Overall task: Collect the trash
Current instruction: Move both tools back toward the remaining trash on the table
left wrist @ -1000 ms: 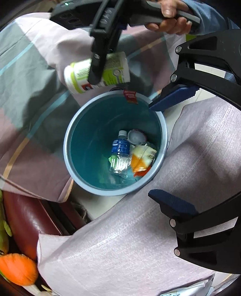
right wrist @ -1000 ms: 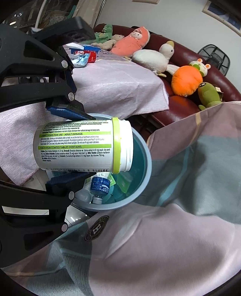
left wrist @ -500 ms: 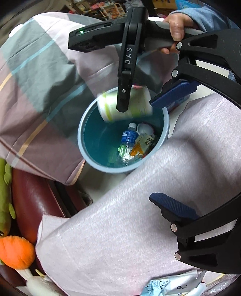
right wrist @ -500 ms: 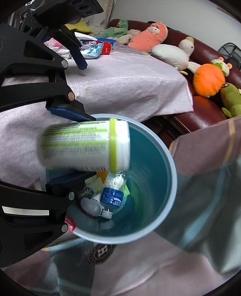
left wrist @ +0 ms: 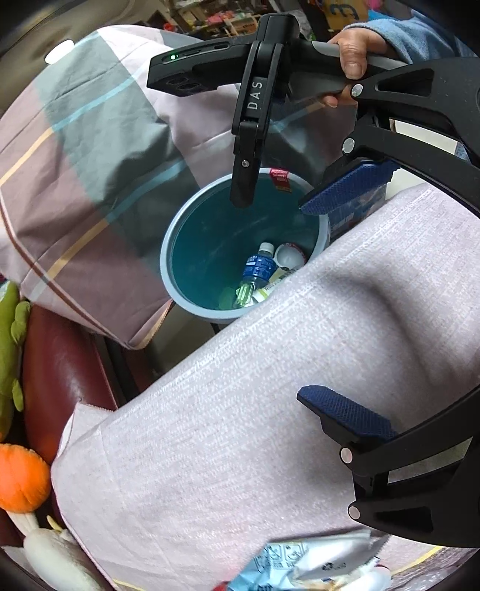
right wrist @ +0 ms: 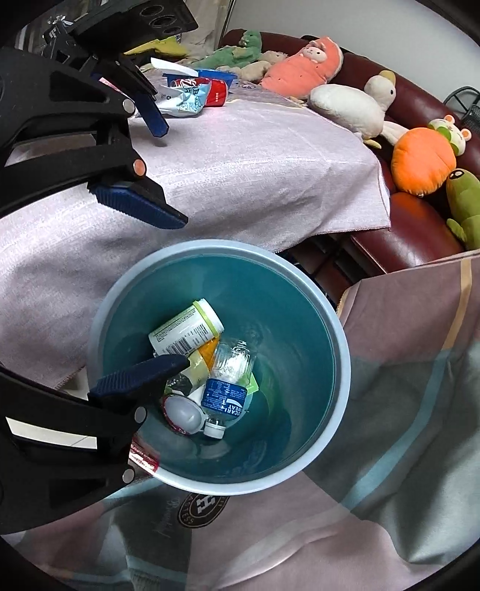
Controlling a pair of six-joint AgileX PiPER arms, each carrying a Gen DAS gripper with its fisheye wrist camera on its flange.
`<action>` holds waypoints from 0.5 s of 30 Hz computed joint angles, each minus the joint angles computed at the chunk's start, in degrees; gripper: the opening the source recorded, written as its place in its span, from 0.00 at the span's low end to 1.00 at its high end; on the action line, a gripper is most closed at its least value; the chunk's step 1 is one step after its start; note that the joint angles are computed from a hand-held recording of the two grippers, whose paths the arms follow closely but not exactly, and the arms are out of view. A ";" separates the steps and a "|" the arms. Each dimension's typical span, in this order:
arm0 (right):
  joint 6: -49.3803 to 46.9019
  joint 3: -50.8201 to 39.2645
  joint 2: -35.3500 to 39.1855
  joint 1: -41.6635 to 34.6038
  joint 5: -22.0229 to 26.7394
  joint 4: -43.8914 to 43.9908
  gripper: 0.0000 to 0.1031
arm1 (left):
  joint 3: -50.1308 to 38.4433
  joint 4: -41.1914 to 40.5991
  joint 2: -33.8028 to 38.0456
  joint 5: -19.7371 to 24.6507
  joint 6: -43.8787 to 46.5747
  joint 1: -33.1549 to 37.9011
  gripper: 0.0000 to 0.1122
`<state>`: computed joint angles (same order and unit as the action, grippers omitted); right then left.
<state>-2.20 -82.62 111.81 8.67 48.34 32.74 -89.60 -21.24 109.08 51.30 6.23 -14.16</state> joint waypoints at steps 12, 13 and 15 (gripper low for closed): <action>7.90 -2.44 -5.11 7.02 2.40 -6.11 0.74 | 13.31 -3.39 -12.48 -2.97 4.39 6.13 0.86; 8.58 -2.60 -5.43 7.91 2.48 -6.56 0.75 | 14.54 -3.55 -13.72 -3.09 4.85 6.89 0.86; 10.02 -3.59 -5.81 10.15 3.06 -7.59 0.75 | 17.28 -3.68 -16.58 -3.32 5.81 8.63 0.86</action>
